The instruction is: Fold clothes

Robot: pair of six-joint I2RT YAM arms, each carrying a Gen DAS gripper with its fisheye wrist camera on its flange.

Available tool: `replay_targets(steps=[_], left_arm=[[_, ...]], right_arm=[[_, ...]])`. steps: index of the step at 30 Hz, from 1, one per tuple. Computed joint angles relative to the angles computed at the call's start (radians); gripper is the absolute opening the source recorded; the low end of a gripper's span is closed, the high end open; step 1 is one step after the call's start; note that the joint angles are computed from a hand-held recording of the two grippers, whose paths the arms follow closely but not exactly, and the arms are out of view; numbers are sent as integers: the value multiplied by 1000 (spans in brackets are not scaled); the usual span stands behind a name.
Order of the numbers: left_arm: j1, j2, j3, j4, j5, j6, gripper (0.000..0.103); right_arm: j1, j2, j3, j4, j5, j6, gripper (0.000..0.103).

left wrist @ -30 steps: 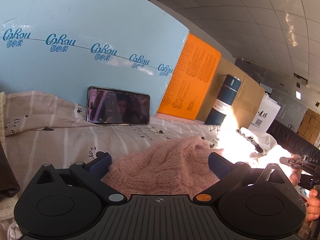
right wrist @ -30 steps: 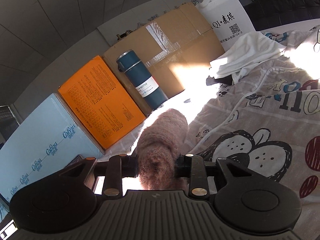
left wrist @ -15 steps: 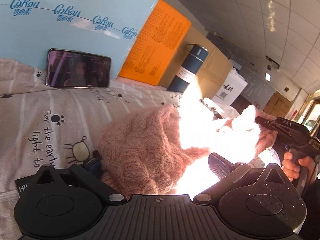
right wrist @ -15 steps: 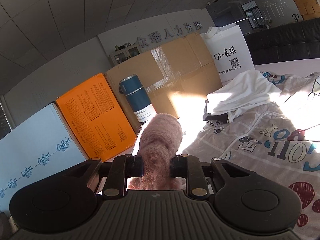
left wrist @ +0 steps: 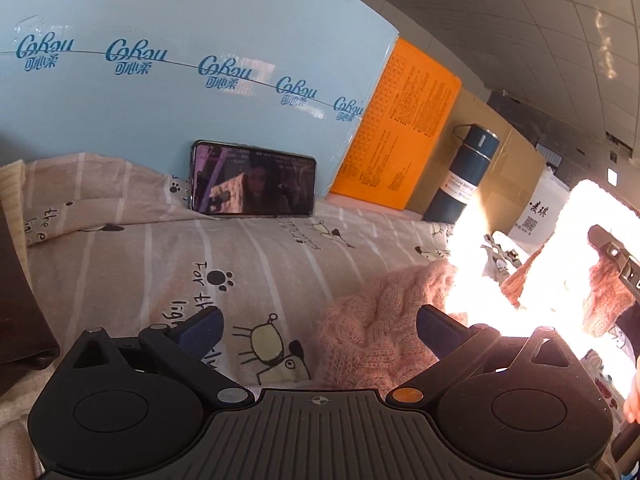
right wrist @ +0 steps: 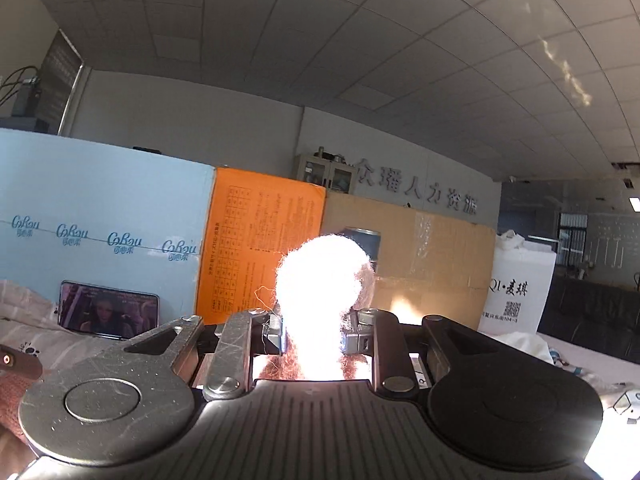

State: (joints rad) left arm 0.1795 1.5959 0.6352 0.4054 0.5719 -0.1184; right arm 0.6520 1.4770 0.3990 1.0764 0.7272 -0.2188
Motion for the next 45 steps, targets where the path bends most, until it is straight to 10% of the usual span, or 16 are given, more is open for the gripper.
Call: replay_targets(steps=[9,22,26,31,38,45], left_arm=[[59,3,15,31,95,-142,103],[101,6,17,84,162,-205,103],[107,3,6,115,175,-231,103],[110,-11,-13,146,182,-265,103],[35,-114,-119,187,104,-289,103],[-59,-167,-140,84,7,-157,102]], right_arm=[[193,273,104,132,-32,-270,20],[117,157,283,-538,-521,234,35],[42,183,301,-542,-708,340,61],[74,-23,134,-416,-686,282,93],[-154,-255,53,-526,-912,300,99],[-454,-72,153,-487,-1359,636,103]])
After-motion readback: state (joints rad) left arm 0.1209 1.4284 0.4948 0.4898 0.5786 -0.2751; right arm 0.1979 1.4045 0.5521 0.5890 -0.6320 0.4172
